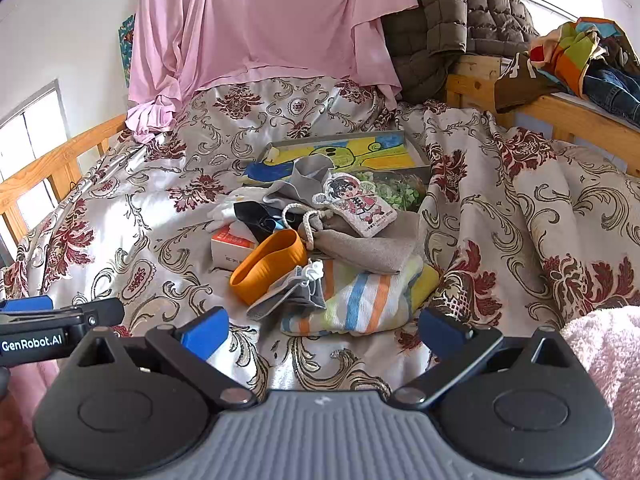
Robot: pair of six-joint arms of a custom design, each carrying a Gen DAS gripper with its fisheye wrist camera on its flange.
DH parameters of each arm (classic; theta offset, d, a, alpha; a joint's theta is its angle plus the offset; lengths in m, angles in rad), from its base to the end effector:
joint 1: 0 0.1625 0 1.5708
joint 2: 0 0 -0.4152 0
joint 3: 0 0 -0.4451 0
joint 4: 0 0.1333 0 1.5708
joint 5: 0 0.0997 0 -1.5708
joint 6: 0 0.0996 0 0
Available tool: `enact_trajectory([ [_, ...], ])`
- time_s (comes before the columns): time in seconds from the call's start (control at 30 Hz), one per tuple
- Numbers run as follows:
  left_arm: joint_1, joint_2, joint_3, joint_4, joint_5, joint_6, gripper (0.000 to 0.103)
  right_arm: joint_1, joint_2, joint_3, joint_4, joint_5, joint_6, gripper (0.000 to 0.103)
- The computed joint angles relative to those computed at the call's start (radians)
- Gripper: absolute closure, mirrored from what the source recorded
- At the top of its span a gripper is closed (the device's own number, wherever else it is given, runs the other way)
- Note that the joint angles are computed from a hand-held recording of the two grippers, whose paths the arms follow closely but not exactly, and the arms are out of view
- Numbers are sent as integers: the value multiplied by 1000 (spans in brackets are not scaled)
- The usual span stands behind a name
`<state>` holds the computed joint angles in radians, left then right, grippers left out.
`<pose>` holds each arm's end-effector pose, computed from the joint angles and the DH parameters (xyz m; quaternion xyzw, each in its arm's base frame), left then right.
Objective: Organize soft objects
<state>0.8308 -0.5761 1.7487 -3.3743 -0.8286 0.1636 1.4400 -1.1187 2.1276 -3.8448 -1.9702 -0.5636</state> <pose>-0.2865 -0.6113 -0.0221 0.2856 0.8462 -0.3752 0.2483 0.0238 -0.5438 0.2268 0.0552 -0.7972 0.4904 0.3476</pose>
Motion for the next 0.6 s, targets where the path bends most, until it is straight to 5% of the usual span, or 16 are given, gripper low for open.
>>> enact_trajectory([
  [0.6,1,-1,7,-13,-2,8,1,0,2,-1,-1,1,1,0],
])
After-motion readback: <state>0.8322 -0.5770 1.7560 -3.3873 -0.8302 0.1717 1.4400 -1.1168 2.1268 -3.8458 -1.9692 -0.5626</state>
